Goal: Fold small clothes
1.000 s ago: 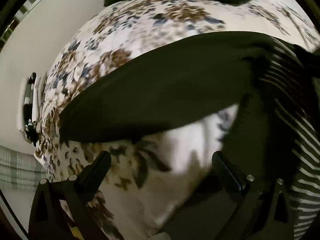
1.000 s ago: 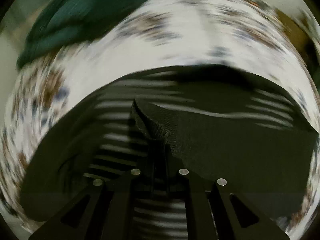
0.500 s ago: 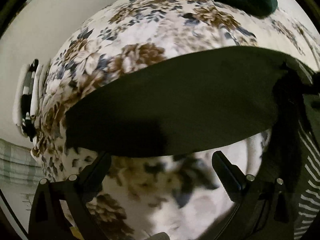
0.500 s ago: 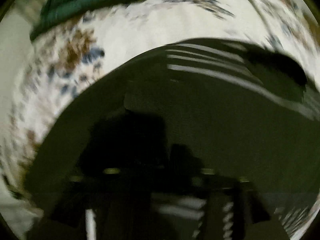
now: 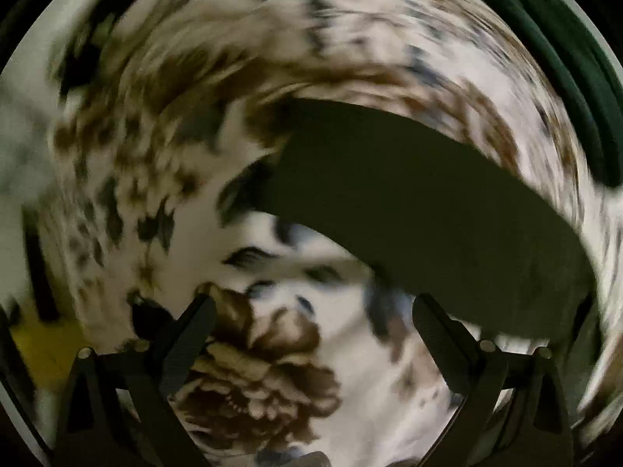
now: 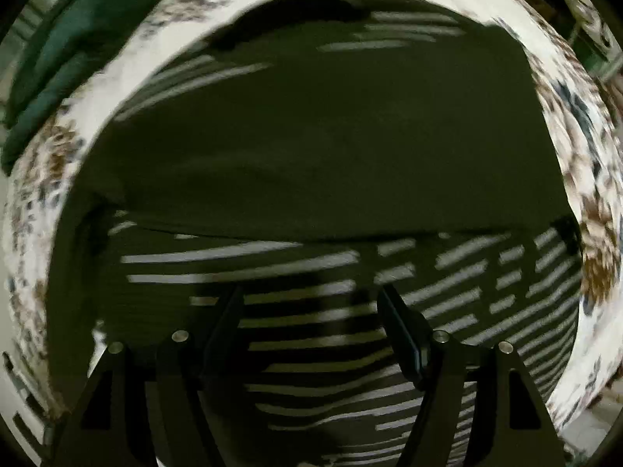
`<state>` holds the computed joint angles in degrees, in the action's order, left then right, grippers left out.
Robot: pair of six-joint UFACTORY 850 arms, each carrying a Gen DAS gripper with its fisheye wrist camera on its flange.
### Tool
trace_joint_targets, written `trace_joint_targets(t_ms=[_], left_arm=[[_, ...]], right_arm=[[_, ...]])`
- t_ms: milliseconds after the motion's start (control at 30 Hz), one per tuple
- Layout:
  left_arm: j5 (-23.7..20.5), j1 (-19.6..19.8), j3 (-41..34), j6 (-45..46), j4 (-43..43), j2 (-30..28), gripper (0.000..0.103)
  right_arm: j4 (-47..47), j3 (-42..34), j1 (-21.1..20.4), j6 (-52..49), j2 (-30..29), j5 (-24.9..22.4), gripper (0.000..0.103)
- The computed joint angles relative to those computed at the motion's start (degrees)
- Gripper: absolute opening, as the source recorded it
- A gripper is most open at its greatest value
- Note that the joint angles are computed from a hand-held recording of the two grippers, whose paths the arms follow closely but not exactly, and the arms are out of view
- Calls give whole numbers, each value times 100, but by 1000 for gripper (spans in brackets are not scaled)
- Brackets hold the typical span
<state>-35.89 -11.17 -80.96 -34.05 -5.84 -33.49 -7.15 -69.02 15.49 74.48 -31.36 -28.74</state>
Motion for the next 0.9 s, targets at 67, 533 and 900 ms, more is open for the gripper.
trace_joint_targets(t_ms=[67,533,900], left_arm=[[140,222,38,121,-679,-99,101],[368,83,-873,-1562,865,-726,9],[464,-457,-1038,-2133,2654,-92,6]], right_arm=[[118,97,-34,74,-6,110,73],[-402,30,-37,579,-109,59,73],[-513,507,-217,624,297,499,73]])
